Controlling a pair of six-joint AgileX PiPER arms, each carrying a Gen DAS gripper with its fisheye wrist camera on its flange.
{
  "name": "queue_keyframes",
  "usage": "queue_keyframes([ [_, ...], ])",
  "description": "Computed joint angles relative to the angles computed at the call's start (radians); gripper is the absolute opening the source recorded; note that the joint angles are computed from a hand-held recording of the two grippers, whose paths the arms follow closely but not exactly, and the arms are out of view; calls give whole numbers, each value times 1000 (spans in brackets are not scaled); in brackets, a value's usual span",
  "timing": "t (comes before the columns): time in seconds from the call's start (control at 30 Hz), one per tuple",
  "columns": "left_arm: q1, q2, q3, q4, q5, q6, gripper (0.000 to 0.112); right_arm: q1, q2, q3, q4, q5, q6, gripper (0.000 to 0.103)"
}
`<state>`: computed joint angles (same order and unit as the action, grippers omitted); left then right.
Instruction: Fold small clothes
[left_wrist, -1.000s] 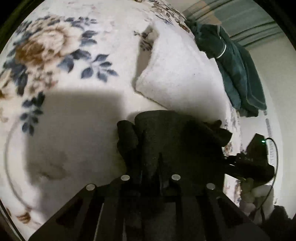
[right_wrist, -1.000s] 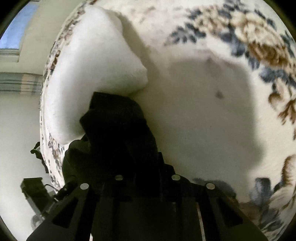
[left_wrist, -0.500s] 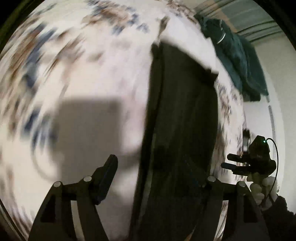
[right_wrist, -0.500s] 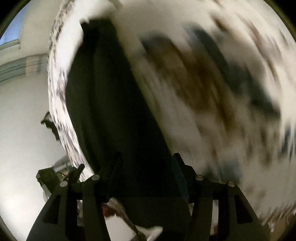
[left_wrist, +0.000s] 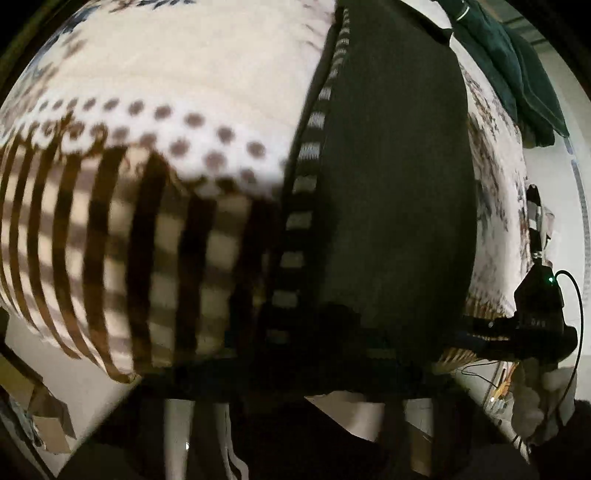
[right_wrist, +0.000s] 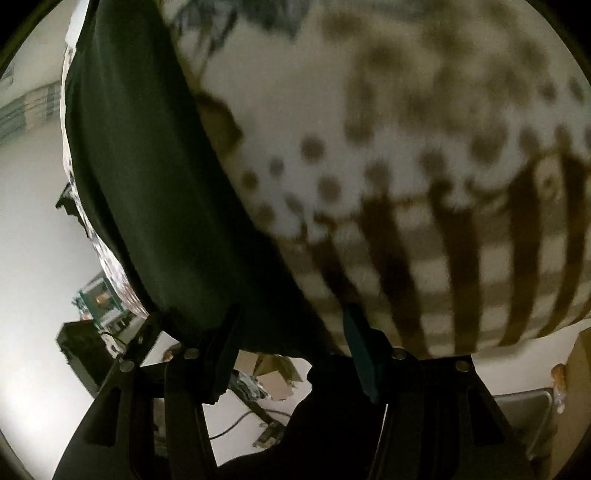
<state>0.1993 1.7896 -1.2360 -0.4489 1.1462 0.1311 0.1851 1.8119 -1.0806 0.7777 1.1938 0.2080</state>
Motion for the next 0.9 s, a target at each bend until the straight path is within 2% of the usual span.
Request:
queue_keyframes([
  [0.07, 32, -28, 38, -51, -21, 24, 8, 44, -2, 11, 18, -47, 6, 56],
  [0.1, 47, -45, 45, -65, -23, 24, 8, 65, -1, 16, 26, -70, 3, 42],
  [0.13, 52, -59, 45, -39, -30, 12, 8, 85, -6, 17, 16, -90, 14, 15],
  [0.17, 50, -70, 45, 27, -48, -19, 8, 103, -26, 32, -8, -112, 30, 14],
  [0.23, 76, -53, 38, 122, -57, -92, 12, 121, -48, 49, -27, -128, 60, 14],
  [0.27, 95, -42, 26, 145, -48, -131, 10, 97, -85, 93, -28, -120, 40, 14],
  [0.33, 142, -28, -6, 106, -22, -139, 9, 85, -98, 110, -25, -106, 40, 18],
  [0.37, 156, -24, -26, 60, -12, -119, 16, 66, -105, 124, -19, -94, 29, 18],
  [0.4, 149, -16, -59, 42, -5, -117, 35, 48, -111, 135, -10, -83, 18, 19],
  [0.43, 136, -4, -92, 30, -3, -114, 46, 37, -112, 137, -10, -74, 9, 25],
  [0.47, 107, 16, -133, 8, -12, -113, 67, 37, -99, 125, -16, -76, 8, 29],
  [0.5, 57, 47, -187, -12, -42, -115, 69, 21, -105, 131, -28, -74, -5, 35],
  [0.57, -3, 115, -283, 18, -70, -131, 69, 7, -109, 129, -34, -78, -14, 37],
  [0.63, -88, 236, -450, 143, -69, -205, 69, -10, -101, 123, -50, -78, -19, 37],
  [0.7, -154, 371, -625, 315, -18, -281, 69, 2, -83, 96, -61, -81, 2, 37],
  [0.73, -156, 415, -675, 360, 3, -282, 71, 7, -74, 83, -69, -79, 14, 37],
  [0.8, -124, 464, -732, 337, 12, -256, 71, 17, -70, 62, -84, -77, 39, 37],
  [0.87, -75, 461, -737, 275, 10, -208, 71, 34, -67, 45, -93, -81, 62, 37],
  [0.9, -61, 441, -717, 295, 0, -207, 71, 27, -64, 30, -98, -74, 63, 37],
])
